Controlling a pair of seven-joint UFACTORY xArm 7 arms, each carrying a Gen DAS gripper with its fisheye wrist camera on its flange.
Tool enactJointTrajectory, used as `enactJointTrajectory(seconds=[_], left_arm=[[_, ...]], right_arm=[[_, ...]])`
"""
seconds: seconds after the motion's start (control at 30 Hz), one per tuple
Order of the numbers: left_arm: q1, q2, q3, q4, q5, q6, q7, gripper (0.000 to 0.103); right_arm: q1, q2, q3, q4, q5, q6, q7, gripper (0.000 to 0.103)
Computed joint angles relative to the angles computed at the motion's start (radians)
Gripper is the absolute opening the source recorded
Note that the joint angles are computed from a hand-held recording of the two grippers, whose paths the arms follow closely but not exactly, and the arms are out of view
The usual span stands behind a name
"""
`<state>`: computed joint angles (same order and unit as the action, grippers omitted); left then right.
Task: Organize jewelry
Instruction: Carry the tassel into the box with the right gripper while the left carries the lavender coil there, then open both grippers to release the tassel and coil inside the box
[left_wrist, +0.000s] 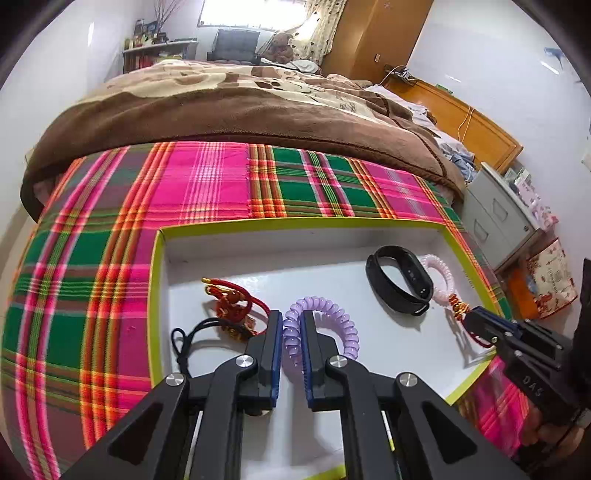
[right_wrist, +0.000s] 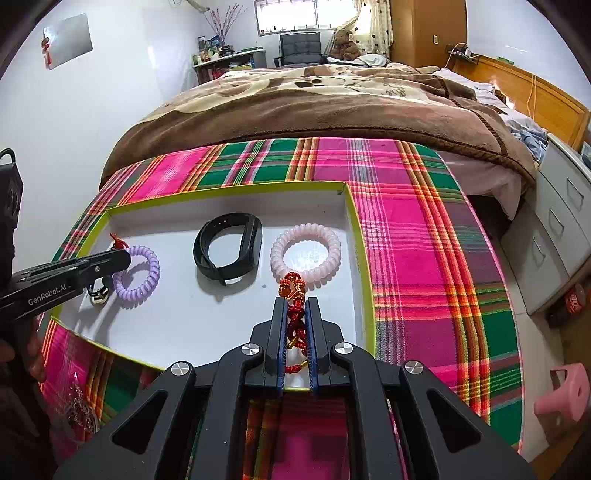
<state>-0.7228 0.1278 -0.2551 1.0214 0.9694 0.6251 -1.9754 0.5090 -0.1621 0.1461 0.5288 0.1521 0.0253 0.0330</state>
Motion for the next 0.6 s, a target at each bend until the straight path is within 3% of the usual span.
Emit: enactJointTrajectory(seconds=[0.47, 0.6], left_arm=[[-0.007, 0.007, 0.006, -0.007, 0.02, -0.018, -0.033, 0.012], [-0.01, 0.003, 0.002, -0.008, 0.024, -0.011, -0.035, 0.022]], right_arm=[[-0.043, -0.005, 0.03, -0.002, -0.064, 0.005, 0.064, 0.011], [-0.032, -0.008, 0.019, -0.006, -0.061, -0.001, 0.066, 0.02]])
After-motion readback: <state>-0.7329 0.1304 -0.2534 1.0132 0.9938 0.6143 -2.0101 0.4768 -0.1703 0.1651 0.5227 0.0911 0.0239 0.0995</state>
